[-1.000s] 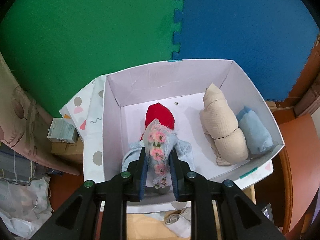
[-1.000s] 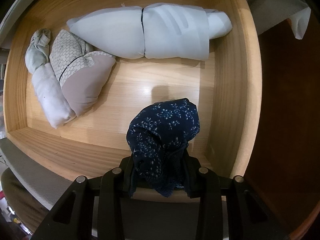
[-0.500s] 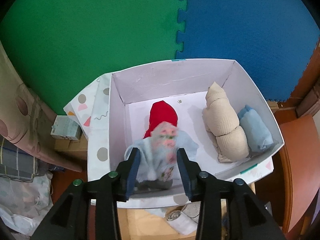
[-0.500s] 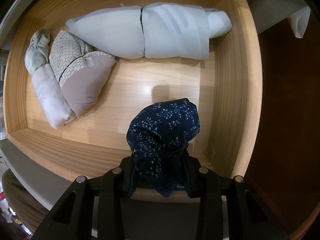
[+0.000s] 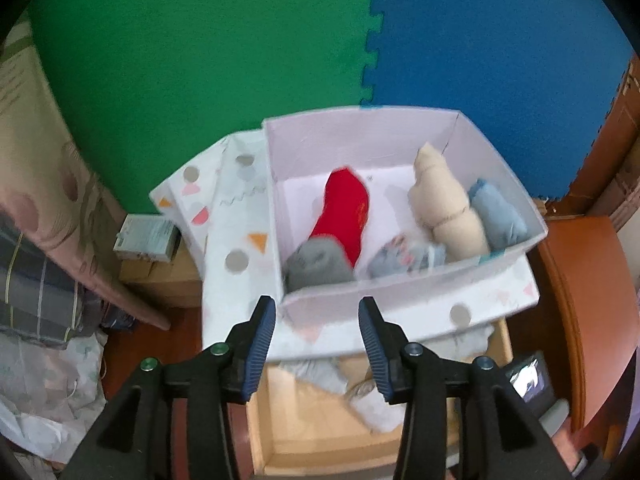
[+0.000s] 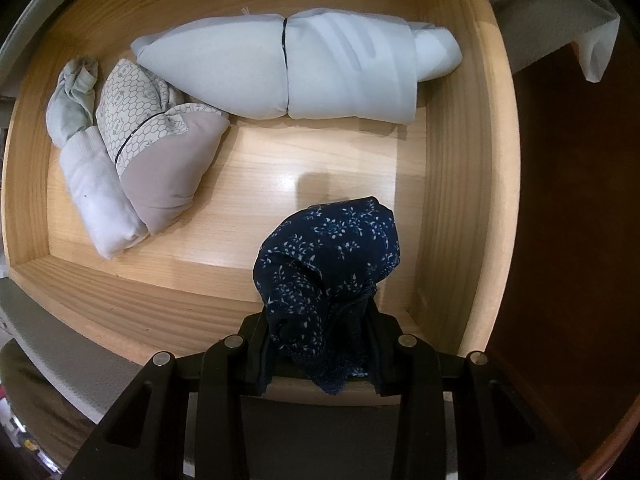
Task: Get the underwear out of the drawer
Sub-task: 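Move the left tool back over the drawer, then carry the navy patterned underwear into the white box and open the right tool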
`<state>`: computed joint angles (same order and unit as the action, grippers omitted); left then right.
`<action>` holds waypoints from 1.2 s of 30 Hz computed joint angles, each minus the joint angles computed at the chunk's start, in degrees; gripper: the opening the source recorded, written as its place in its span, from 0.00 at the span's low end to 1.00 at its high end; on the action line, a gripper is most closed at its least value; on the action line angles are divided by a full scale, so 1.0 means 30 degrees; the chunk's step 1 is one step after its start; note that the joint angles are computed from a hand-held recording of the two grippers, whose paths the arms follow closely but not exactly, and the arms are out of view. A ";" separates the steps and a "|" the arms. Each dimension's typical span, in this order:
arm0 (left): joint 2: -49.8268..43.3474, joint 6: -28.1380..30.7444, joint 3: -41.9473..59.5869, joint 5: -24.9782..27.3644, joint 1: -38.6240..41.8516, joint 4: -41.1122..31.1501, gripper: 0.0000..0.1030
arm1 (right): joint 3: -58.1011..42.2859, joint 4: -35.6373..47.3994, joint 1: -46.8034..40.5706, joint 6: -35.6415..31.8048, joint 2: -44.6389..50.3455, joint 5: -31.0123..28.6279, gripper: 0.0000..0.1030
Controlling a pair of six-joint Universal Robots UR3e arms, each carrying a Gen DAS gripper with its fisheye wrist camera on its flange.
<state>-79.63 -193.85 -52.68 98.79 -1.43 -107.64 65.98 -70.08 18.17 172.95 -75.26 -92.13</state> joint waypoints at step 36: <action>1.2300 -0.3494 -2.1184 0.1241 -0.0170 0.5574 0.44 | -0.3473 0.1457 -0.0655 -0.0419 -0.0380 0.0512 0.32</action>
<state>-42.73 -204.33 -116.23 102.52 -1.94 -90.91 55.56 -65.70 16.21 171.69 -76.40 -90.59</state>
